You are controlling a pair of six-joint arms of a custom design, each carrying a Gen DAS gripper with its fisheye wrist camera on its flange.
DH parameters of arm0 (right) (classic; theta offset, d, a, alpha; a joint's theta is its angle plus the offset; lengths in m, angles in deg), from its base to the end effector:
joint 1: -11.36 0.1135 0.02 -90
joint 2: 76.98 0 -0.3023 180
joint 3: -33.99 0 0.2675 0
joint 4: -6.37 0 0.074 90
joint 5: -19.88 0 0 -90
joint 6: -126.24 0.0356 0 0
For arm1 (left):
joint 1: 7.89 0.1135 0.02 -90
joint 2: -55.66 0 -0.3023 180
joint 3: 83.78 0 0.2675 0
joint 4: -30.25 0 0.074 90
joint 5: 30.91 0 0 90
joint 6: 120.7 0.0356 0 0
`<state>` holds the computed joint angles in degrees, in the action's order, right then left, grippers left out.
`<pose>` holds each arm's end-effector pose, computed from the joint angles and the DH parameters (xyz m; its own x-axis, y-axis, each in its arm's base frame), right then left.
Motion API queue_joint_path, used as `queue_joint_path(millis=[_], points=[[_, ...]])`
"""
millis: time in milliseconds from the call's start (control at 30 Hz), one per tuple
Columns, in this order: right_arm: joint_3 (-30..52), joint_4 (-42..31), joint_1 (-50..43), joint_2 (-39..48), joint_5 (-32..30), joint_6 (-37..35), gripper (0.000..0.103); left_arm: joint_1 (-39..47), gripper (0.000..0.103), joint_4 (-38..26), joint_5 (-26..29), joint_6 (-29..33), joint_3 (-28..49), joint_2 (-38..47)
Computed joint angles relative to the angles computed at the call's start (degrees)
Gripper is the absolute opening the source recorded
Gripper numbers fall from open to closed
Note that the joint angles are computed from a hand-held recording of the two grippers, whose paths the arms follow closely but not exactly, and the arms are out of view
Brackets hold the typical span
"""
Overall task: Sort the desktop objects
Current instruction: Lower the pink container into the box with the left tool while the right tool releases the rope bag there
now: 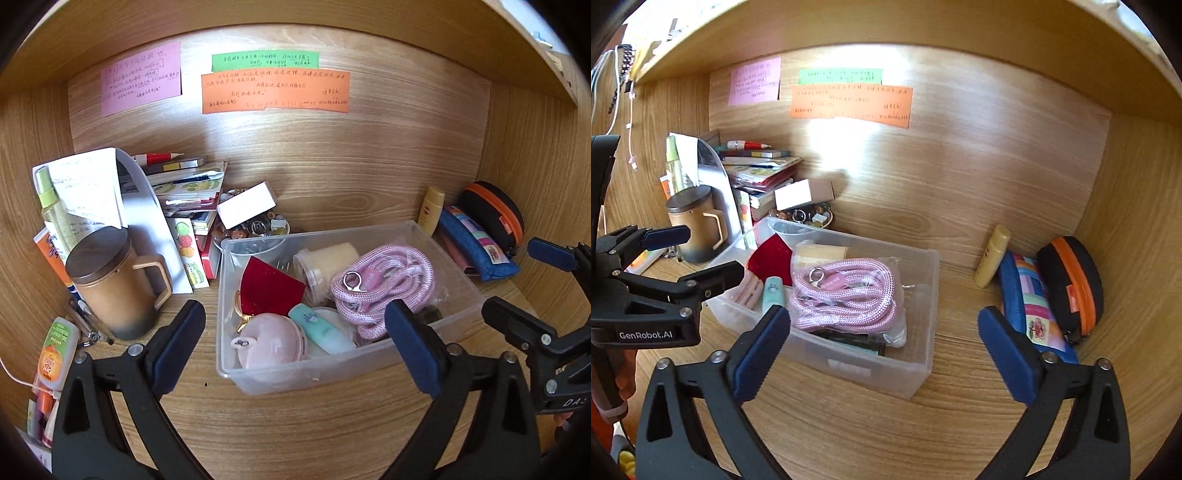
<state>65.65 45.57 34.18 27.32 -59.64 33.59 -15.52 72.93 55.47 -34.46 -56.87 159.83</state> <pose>0.2472 0.0970 0.0910 -0.4962 -0.2581 -0.8289 -0.2647 0.9543 -0.1387 0.2413 -0.0301 0.0835 -0.5666 0.0099 -0.8239 0.0439 0.9989 -0.0182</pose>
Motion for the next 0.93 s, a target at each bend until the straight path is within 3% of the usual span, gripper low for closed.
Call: queue_joint_path(millis=[333, 933], points=[[-5.40, 4.38, 3.58, -1.62, 5.23, 3.77, 0.103, -0.92, 0.099, 6.28, -0.67, -0.08, -6.68, -2.05], [-7.66, 4.73, 3.73, -3.64, 6.33, 5.57, 0.103, -1.12, 0.099, 14.50, -0.04, -1.17, -10.37, 1.89]])
